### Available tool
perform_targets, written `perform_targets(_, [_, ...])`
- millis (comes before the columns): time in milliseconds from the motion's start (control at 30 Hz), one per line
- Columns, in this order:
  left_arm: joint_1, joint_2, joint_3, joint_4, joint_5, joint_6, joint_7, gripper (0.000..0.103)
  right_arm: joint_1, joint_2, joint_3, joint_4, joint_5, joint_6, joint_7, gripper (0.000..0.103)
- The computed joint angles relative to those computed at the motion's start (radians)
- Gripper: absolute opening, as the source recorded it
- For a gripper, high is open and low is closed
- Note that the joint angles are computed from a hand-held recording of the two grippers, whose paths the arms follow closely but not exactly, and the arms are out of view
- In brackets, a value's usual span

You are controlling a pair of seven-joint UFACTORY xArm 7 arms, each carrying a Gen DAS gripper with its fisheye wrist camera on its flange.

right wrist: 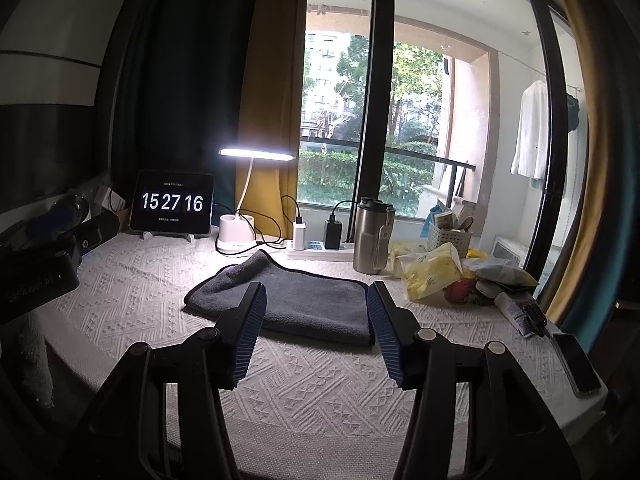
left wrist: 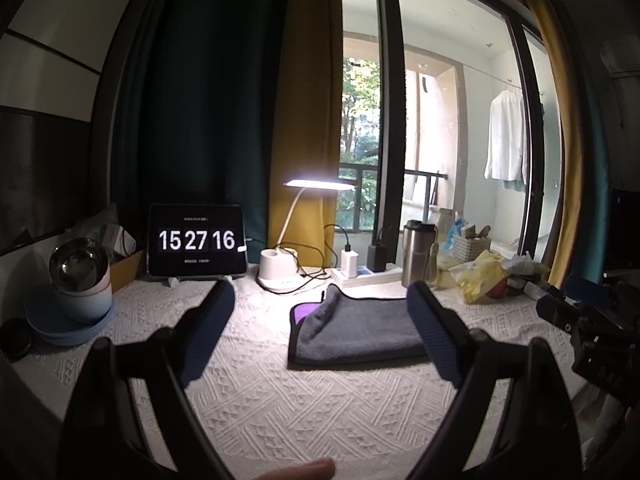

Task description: Fold towel

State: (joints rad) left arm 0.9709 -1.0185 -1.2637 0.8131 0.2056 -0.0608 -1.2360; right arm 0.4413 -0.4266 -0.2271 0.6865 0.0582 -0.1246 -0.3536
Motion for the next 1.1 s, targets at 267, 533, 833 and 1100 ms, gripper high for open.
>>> perform_targets(267, [0.000, 0.002, -0.001, 0.005, 0.000, 0.001, 0.007, 0.089, 0.004, -0.004, -0.006, -0.003, -0.003, -0.003, 0.002, 0.056])
perform_targets(533, [0.003, 0.005, -0.005, 0.008, 0.000, -0.001, 0.012, 0.089, 0.006, -0.004, -0.009, -0.002, -0.004, -0.003, 0.002, 0.056])
perform_targets(833, [0.001, 0.006, -0.004, 0.007, 0.000, -0.006, 0.018, 0.089, 0.009, -0.005, -0.012, -0.003, -0.004, -0.004, 0.002, 0.056])
perform_targets(1100, [-0.001, 0.007, -0.004, 0.006, 0.000, -0.006, 0.021, 0.089, 0.010, -0.005, -0.013, -0.003, -0.004, -0.002, 0.001, 0.056])
